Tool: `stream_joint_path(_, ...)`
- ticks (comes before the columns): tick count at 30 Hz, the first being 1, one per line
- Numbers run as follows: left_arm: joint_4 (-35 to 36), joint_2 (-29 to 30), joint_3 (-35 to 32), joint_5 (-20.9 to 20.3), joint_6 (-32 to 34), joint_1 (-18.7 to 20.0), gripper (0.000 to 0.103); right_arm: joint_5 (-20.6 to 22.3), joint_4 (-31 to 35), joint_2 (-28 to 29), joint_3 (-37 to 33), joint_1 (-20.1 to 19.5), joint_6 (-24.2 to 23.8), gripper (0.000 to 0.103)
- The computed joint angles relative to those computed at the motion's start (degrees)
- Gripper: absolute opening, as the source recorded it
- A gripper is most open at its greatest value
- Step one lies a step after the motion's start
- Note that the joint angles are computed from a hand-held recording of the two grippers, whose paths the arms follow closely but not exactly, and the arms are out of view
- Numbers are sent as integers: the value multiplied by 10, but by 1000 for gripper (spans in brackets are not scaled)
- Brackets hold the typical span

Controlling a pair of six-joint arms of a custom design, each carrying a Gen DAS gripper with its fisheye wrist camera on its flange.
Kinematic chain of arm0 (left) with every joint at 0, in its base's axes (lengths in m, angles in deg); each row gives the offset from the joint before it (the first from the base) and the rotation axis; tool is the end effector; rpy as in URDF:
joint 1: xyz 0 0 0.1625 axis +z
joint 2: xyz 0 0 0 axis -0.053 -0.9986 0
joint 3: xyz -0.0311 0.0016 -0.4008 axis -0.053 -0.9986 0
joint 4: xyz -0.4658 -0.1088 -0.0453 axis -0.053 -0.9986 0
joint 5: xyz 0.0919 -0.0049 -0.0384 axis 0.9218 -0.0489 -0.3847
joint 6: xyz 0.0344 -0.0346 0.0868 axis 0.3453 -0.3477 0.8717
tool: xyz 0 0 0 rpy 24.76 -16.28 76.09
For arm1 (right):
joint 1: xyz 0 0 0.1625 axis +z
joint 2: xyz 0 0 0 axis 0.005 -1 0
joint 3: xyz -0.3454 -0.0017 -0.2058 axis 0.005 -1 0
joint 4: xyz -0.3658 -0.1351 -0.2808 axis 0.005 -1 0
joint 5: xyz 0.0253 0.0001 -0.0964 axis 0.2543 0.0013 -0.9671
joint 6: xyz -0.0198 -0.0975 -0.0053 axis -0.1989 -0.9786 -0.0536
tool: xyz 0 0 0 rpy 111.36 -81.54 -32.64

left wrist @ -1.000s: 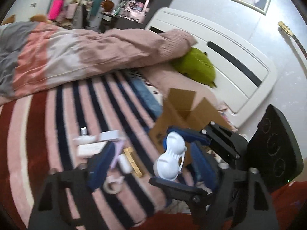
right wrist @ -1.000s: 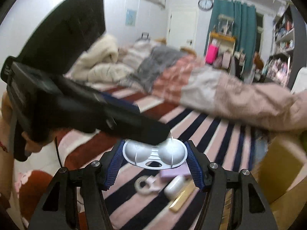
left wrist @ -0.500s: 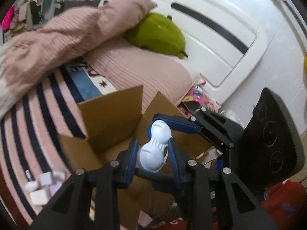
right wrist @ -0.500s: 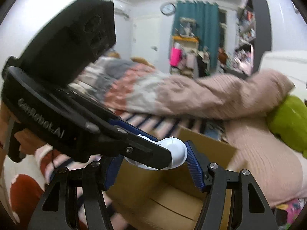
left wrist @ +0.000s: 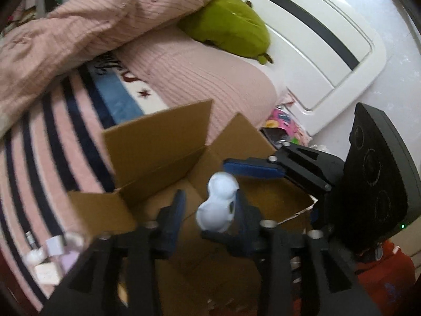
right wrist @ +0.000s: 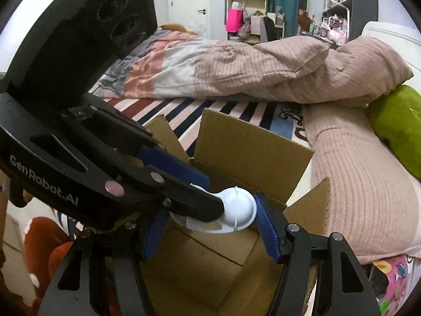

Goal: Organize rigid objects
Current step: 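Carry the lens case into the cardboard box and open the right gripper, then move the right gripper back and close it on the white tape dispenser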

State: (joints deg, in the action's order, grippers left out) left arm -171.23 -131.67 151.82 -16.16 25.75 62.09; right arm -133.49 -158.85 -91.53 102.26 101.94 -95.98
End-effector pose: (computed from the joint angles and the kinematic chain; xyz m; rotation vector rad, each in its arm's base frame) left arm -0.2835 -0.7425 0.1417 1.3838 2.7473 0.1625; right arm 0.2141 -0.6035 0.1758 0.5741 -2.3220 0.8432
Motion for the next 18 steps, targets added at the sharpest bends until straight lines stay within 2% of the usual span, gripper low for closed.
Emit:
stream_joint_path(1,-17,-13,13,14,-9,-1,58,3,2,0,-1,-3,-2,67)
stream_joint_path(2,-24,-23,20,19,-15,-1,59,2,8,-1,0,-1,1,72)
stream_joint_path(3,-30,-35,27,18,-19,0,59,2,11,1,-5,-2,-2,84)
stream_joint_path(5,-60,-70,50,29,-32,2,62,-4,-11,5,-3,5,-15,85)
stream_joint_path(6,-78,-86,63,41,-37,3,66,-3,-18,8,-4,7,-19,85)
stream_joint_path(9,-136,-134,105,85,-42,6,77,35,-45,9,3,19,-20,86)
stream_joint_path(11,-175,-169,138,126,-36,9,81,60,-57,20,-1,30,-17,93)
stream_joint_path(12,-195,-187,157,147,-30,14,84,63,-74,36,-8,40,-21,102)
stream_joint_path(14,-225,-215,184,175,-24,26,87,67,-108,64,-18,58,-40,103)
stream_joint_path(18,-248,-239,200,186,-23,65,88,72,-115,126,-58,87,-70,103)
